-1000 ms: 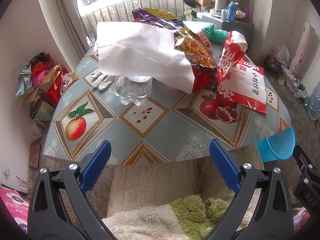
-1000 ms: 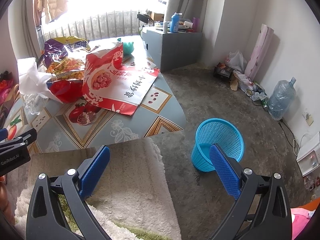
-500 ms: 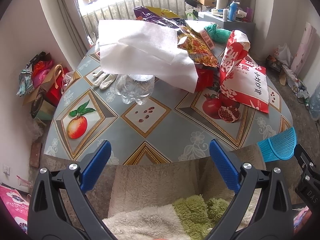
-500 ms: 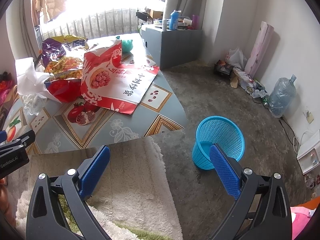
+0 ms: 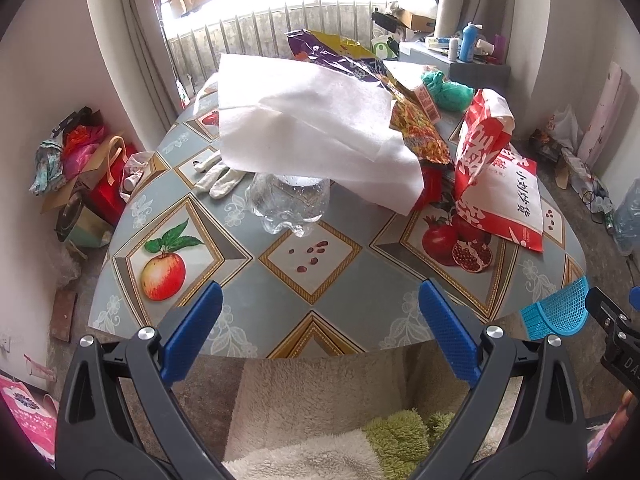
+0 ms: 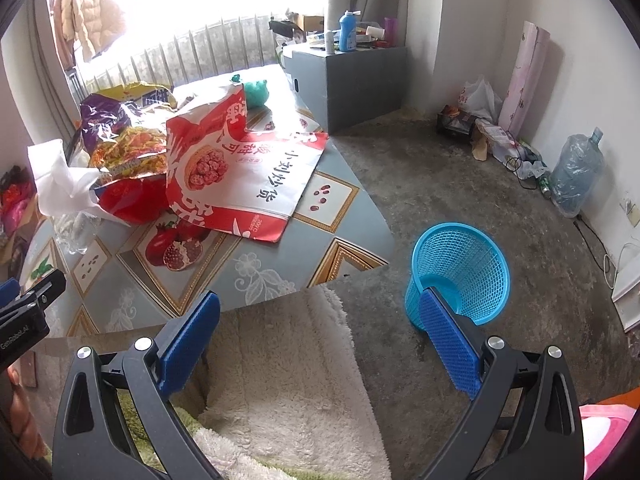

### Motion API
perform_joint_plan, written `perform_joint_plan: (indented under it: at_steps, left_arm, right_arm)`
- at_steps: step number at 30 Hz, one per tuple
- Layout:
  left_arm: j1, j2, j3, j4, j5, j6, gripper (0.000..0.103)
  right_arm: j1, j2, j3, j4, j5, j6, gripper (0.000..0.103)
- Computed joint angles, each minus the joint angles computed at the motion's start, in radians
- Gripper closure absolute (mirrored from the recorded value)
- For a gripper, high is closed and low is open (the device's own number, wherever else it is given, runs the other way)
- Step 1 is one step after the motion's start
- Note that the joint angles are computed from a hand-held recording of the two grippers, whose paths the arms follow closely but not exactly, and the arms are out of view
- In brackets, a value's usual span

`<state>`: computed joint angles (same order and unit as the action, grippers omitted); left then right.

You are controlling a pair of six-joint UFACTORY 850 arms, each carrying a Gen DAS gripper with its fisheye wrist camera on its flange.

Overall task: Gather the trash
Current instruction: 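Grasp the red-and-white paper bag with the right tool while the left tool grasps white tissue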

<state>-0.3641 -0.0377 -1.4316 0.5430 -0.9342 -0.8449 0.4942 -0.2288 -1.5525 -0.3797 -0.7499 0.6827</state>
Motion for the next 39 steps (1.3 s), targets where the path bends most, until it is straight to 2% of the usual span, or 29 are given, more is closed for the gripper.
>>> perform_joint_plan:
  at_steps: [4,9,15,21,26,31,34,39]
  left_arm:
    - [0.042,0.02,0.02,-0.006,0.092,0.014,0.009]
    - [0.117,0.075,0.084,-0.068,0.323,0.05,0.009]
    - [0.165,0.049,0.052,-0.084,0.407,0.061,0.009]
    - [0.189,0.005,-0.003,-0.086,0.429,0.072,0.009]
    - [0.211,-0.009,-0.015,-0.176,0.466,0.138,0.009]
    - [0.214,-0.033,-0.039,-0.22,0.459,0.173,0.009]
    - [0.219,-0.053,-0.063,-0.252,0.451,0.184,0.015]
    - [0.236,-0.104,-0.111,-0.339,0.394,0.241,0.036]
  right_arm:
    - [-0.004,-0.018,-0.031,0.02,0.045,-0.02,0.006]
    - [-0.013,-0.072,-0.106,0.061,0.063,-0.077,0.009]
    - [-0.04,-0.17,-0.235,0.158,0.044,-0.156,0.018]
    - [-0.068,-0.233,-0.332,0.316,0.066,-0.259,0.025]
    - [-0.094,-0.272,-0.395,0.542,0.1,-0.414,0.028]
    - [-0.118,-0.347,-0.494,0.753,0.056,-0.532,0.032]
    - [-0.13,-0.392,-0.554,0.841,0.021,-0.562,0.033]
    - [-0.137,-0.481,-0.677,0.902,-0.052,-0.553,0.033]
